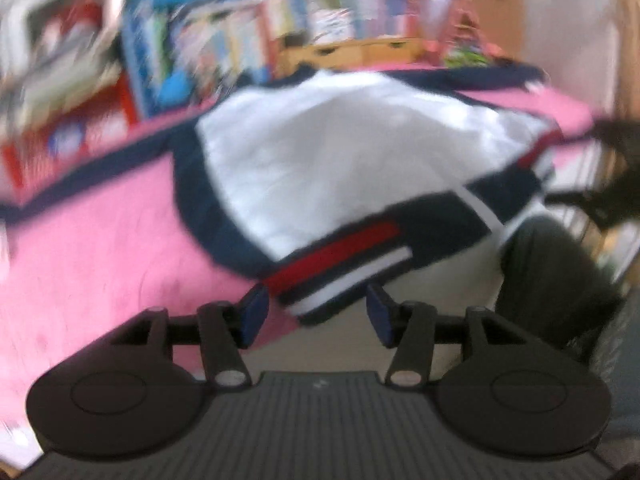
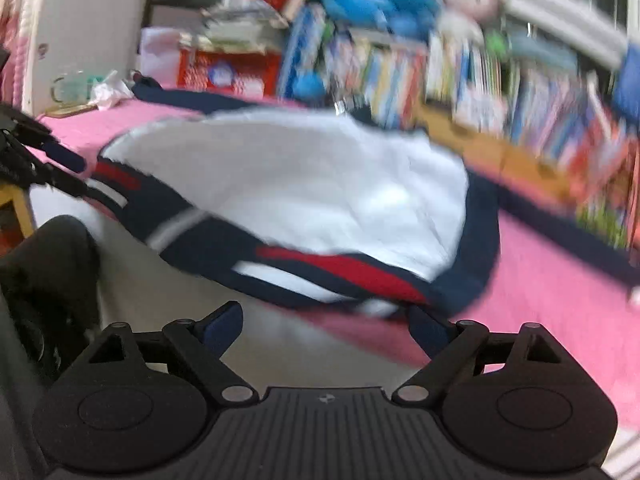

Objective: Fold clothes

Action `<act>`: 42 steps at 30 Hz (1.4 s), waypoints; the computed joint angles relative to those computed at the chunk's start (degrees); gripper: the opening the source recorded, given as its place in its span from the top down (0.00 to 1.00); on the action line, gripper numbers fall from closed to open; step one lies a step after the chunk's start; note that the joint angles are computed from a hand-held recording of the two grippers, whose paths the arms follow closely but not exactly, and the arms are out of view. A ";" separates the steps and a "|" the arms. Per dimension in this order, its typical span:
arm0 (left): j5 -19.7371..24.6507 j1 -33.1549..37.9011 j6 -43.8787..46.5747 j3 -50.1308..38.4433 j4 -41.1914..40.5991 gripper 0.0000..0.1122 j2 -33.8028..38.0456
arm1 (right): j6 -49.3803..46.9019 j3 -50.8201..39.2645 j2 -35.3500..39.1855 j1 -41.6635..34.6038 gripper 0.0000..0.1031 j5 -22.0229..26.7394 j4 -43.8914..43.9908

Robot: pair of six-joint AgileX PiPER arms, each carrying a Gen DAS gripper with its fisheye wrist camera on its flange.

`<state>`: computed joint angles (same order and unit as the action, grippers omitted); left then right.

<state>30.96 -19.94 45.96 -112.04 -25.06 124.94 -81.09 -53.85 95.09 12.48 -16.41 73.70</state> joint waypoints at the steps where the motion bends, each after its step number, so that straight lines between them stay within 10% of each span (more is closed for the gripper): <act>1: -2.47 -0.69 3.54 1.89 -1.52 0.47 -0.68 | 2.05 -0.66 2.06 2.41 0.11 -5.42 -2.52; 4: -7.59 -2.19 14.15 5.65 -8.13 0.46 -1.81 | 2.76 -3.79 6.96 6.47 0.14 -16.59 -2.87; 7: -7.03 -3.05 17.54 3.40 -10.98 0.42 -0.26 | 9.39 -5.64 5.58 4.96 0.14 -14.24 -5.22; 18: -10.68 -5.11 -8.09 -8.73 13.80 0.40 6.67 | 6.24 -13.48 6.92 2.58 0.06 -19.07 -0.32; 36: -8.97 -4.09 -23.59 -18.05 29.23 0.34 10.33 | 0.03 -7.04 8.31 3.40 0.05 -28.67 6.65; 42: -11.29 -3.11 -29.46 -11.38 35.34 0.34 7.56 | 2.25 -4.65 3.16 -0.73 0.05 -21.82 9.22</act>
<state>19.67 -23.05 16.49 -123.42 10.28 132.50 -78.84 -58.50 98.24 11.75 -38.23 82.92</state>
